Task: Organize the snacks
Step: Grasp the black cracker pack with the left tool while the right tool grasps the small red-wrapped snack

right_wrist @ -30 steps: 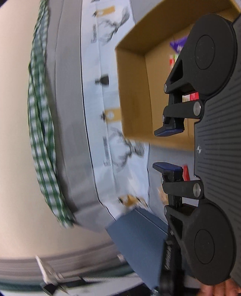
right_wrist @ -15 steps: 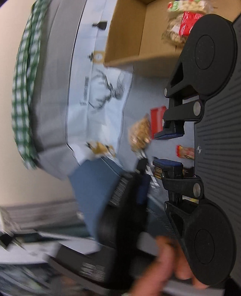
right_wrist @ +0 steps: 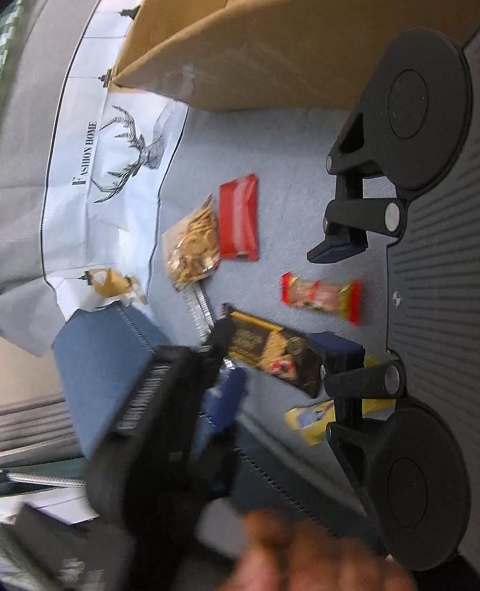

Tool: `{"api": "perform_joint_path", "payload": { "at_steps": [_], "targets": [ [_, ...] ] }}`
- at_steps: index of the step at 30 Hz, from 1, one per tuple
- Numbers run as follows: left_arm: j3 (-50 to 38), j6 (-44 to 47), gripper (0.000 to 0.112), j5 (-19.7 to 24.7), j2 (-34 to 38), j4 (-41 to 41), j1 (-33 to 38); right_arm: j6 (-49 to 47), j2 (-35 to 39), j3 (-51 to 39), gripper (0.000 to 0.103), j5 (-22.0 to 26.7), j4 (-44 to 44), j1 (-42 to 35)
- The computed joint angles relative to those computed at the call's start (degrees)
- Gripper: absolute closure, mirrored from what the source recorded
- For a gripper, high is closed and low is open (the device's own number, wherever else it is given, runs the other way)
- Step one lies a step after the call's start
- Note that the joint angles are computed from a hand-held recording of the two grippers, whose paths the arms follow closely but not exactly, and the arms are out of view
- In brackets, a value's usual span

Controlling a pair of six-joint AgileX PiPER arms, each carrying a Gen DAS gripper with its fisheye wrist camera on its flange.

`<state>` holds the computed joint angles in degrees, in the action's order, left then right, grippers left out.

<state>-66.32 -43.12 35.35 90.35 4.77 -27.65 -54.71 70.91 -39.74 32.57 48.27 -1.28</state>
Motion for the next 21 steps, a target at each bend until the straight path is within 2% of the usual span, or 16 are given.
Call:
{"api": "perform_joint_path", "payload": {
  "at_steps": [2,5,8,10,13,14,16,18,19,21],
  "targets": [
    [-0.9,1.3,0.056,1.1,1.8,-1.5,0.9,1.6,1.7,-0.6,0.060,-0.7,-1.1,1.0],
    [-1.1,-0.9,0.043,0.2,2.7,2.2,-0.1,1.1,2.9,-0.9,0.060,-1.8,-1.3,2.0],
    [-3.6,-0.1,0.042,3.1,5.7,3.8,-1.6,1.8,5.7,-2.1,0.060,-2.2,-2.6,3.2],
    [-4.0,-1.1,0.040,3.3,6.5,6.8,-3.0,3.3,7.0,-2.6,0.061,-3.5,-4.7,4.3],
    [-5.7,-1.8,0.039,5.4,8.1,11.5,-5.5,4.0,7.2,-2.0,0.075,-6.0,-6.4,5.3],
    [-5.9,-2.0,0.040,5.7,8.4,12.4,-6.0,3.2,7.0,-1.7,0.082,-6.3,-6.1,5.2],
    [-6.3,-3.3,0.044,6.6,9.0,14.5,-6.8,2.7,6.6,-1.1,0.084,-6.7,-6.2,4.9],
    [-6.6,-5.2,0.065,7.6,9.0,16.3,-7.2,3.0,5.7,-0.7,0.085,-6.7,-6.9,4.4],
    [-6.4,-5.6,0.069,7.5,8.7,16.3,-7.0,2.7,5.1,-0.3,0.085,-6.8,-6.8,3.9],
    [-5.7,-5.4,0.070,6.7,7.8,15.0,-6.5,3.9,4.0,0.1,0.085,-5.5,-8.5,2.9]
  ]
}}
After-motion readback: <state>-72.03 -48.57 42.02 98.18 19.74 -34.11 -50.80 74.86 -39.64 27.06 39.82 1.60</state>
